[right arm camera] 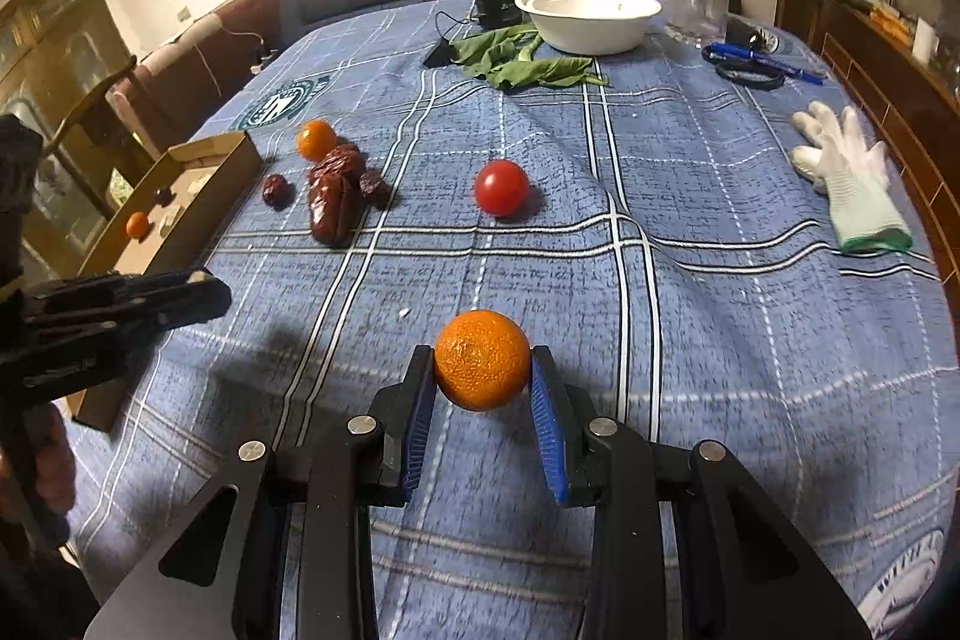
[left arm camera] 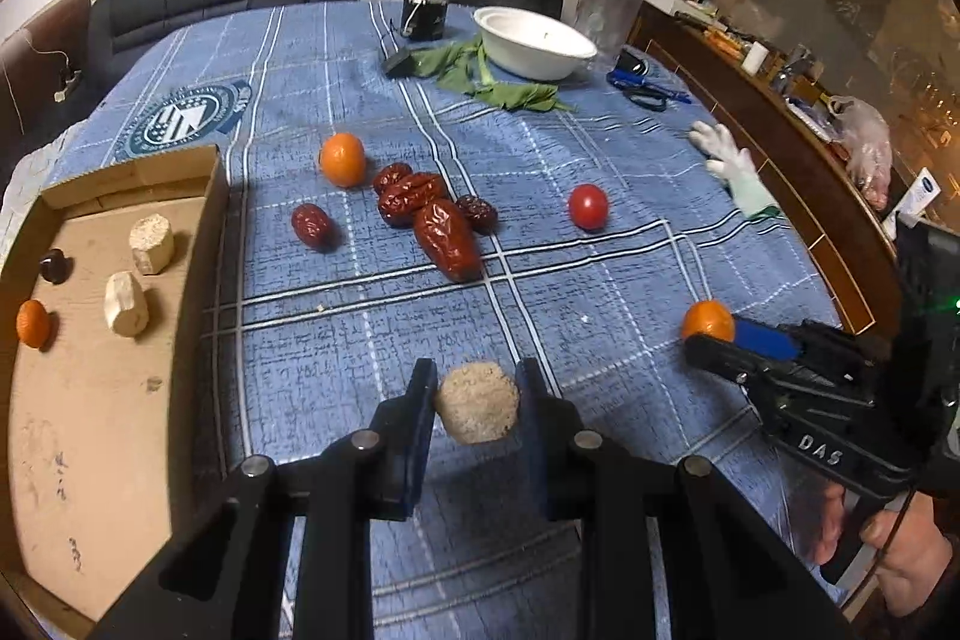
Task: Organize fruits
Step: 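Carry the tangerine and rice cake slice with both tools over the tray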
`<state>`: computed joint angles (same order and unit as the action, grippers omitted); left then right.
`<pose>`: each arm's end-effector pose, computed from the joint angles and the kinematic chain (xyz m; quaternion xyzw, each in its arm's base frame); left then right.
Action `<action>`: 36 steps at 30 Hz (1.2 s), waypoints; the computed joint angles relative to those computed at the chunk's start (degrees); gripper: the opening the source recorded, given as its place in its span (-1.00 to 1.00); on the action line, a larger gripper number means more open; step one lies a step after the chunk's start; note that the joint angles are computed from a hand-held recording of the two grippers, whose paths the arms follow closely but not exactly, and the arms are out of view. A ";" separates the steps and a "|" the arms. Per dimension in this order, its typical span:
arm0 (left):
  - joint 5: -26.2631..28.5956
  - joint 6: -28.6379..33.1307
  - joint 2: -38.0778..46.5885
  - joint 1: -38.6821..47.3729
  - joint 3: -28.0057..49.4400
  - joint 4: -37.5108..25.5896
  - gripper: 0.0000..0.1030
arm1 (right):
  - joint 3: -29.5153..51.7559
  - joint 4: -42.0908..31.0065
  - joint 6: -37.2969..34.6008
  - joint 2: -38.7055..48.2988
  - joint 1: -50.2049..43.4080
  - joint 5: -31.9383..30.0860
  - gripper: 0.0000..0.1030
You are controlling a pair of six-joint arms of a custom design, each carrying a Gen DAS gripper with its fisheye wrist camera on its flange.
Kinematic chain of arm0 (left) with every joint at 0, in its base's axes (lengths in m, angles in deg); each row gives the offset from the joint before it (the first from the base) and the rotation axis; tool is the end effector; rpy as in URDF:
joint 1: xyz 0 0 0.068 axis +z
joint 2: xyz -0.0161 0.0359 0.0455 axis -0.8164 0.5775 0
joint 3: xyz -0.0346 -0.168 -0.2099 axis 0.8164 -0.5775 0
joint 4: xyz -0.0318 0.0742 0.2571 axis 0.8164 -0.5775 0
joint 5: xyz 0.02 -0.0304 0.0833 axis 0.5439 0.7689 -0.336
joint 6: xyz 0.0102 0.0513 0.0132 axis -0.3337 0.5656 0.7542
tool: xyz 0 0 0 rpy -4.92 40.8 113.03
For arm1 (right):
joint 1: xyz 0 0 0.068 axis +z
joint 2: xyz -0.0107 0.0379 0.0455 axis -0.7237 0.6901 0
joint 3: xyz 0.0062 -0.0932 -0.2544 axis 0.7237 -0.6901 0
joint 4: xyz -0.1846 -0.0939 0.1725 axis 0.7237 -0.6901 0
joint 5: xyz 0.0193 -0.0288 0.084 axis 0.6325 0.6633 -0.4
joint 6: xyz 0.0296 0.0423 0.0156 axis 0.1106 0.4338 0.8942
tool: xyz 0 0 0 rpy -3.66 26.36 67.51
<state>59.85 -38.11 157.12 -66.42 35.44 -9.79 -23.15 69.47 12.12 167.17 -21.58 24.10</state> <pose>0.3216 -0.0808 0.1036 0.2710 0.9107 -0.1854 0.2507 0.2297 0.0983 0.0823 0.0856 0.9441 0.0597 0.3128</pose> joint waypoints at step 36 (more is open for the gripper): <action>6.31 10.11 12.90 31.62 19.95 -9.80 -0.43 | 51.92 -17.39 -0.75 31.80 19.59 0.92 -0.41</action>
<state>66.17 -28.01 170.02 -34.81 55.39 -19.59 28.77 52.08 11.38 198.98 -1.99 25.02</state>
